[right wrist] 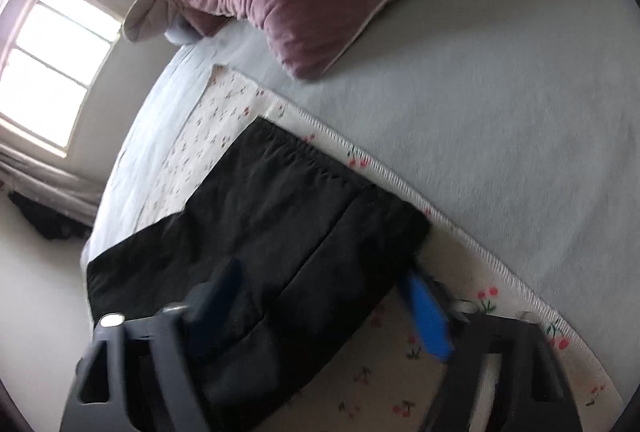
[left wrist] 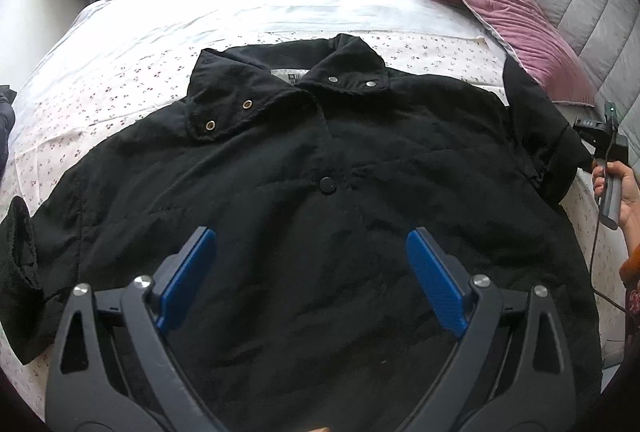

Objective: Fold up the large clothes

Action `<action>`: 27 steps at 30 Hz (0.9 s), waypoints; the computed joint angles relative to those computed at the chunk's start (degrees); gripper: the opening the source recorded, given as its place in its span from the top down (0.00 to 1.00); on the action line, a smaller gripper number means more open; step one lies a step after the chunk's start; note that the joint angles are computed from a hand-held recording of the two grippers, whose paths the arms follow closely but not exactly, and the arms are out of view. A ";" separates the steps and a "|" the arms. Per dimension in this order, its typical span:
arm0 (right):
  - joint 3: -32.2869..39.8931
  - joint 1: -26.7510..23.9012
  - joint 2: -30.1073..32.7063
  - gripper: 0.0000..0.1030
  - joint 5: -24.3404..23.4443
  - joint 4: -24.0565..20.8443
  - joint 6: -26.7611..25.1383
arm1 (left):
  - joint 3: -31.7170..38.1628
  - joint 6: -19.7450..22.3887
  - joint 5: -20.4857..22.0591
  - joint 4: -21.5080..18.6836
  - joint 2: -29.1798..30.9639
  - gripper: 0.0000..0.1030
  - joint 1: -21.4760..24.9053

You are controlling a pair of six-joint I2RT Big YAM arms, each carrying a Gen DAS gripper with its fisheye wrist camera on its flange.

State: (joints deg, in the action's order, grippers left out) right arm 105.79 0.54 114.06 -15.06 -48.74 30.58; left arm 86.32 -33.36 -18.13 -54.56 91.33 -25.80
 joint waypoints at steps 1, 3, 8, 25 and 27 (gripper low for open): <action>0.08 -0.14 -0.11 0.76 0.11 0.17 -0.32 | -0.09 -0.27 0.24 -0.06 -0.14 0.07 0.04; -1.04 -0.36 -1.81 0.84 3.60 1.95 -1.42 | -0.23 -0.64 0.58 -0.27 -0.44 0.07 0.03; -3.37 0.21 -7.01 0.88 26.38 5.33 -12.36 | -1.14 -0.61 0.01 -0.82 -1.13 0.07 -0.06; -21.74 1.94 -15.79 0.92 51.64 3.79 -16.34 | -7.59 -4.68 2.25 -1.62 -7.70 0.07 -0.02; -23.67 2.83 -17.99 0.92 54.21 5.56 -17.17 | -9.24 -5.49 2.09 -1.45 -9.54 0.07 0.48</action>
